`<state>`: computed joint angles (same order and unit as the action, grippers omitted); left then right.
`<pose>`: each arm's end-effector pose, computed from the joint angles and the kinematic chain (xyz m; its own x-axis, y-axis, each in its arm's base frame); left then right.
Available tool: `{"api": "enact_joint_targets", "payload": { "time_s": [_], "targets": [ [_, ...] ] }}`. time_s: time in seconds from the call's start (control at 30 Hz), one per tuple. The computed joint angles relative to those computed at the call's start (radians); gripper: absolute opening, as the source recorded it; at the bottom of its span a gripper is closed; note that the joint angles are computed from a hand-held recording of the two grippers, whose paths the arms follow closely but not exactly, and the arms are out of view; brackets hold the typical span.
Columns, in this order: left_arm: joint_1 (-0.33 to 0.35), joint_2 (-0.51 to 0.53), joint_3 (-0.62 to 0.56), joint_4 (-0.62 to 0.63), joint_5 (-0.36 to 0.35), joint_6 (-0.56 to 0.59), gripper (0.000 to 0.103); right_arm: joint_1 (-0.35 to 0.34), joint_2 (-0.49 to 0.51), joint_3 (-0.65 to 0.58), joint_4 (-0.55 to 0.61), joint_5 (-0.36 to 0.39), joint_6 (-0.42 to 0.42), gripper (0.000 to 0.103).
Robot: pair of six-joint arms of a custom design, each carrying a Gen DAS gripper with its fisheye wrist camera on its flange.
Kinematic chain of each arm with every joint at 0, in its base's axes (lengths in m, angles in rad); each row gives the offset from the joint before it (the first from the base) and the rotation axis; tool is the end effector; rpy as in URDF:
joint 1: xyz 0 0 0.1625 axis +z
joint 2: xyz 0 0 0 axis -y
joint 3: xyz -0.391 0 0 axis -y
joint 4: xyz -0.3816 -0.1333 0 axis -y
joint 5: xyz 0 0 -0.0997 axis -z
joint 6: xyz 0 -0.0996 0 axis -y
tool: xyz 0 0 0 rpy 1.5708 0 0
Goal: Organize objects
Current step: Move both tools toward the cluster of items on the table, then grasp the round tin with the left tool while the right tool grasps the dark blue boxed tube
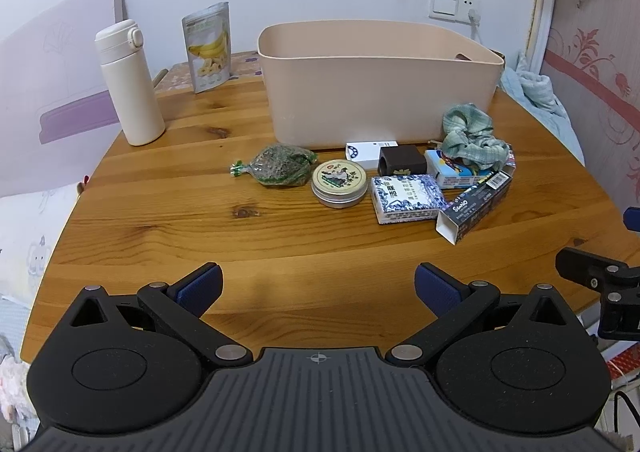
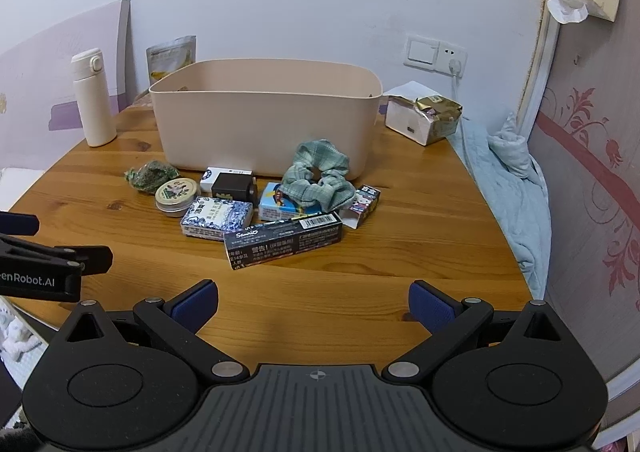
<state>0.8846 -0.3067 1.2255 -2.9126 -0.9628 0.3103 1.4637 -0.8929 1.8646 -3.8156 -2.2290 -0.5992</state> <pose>-0.3146 -0.6843 -0.0564 -0.5698 0.5379 -0.6213 0.7894 0.5684 -0.2319 0.0116 -0.5695 0.2241 -0.6156 0.3855 0.6873 -0.3825 0.6164 -0.6883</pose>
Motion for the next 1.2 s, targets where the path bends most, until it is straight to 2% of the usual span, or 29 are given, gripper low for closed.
{"api": "enact_joint_targets", "payload": {
  "time_s": [0.37,0.63,1.2],
  "targets": [
    [0.014,0.044,-0.103,0.067,0.003,0.001,0.103,-0.006,0.005,-0.048,0.063,0.008,0.025,0.103],
    [0.028,0.101,-0.219,0.128,0.008,0.001,0.103,-0.015,0.026,-0.105,0.133,0.007,0.04,0.103],
    [0.069,0.219,-0.467,0.316,-0.002,-0.008,0.103,-0.035,0.099,-0.279,0.35,0.005,0.115,0.103]
  ]
}}
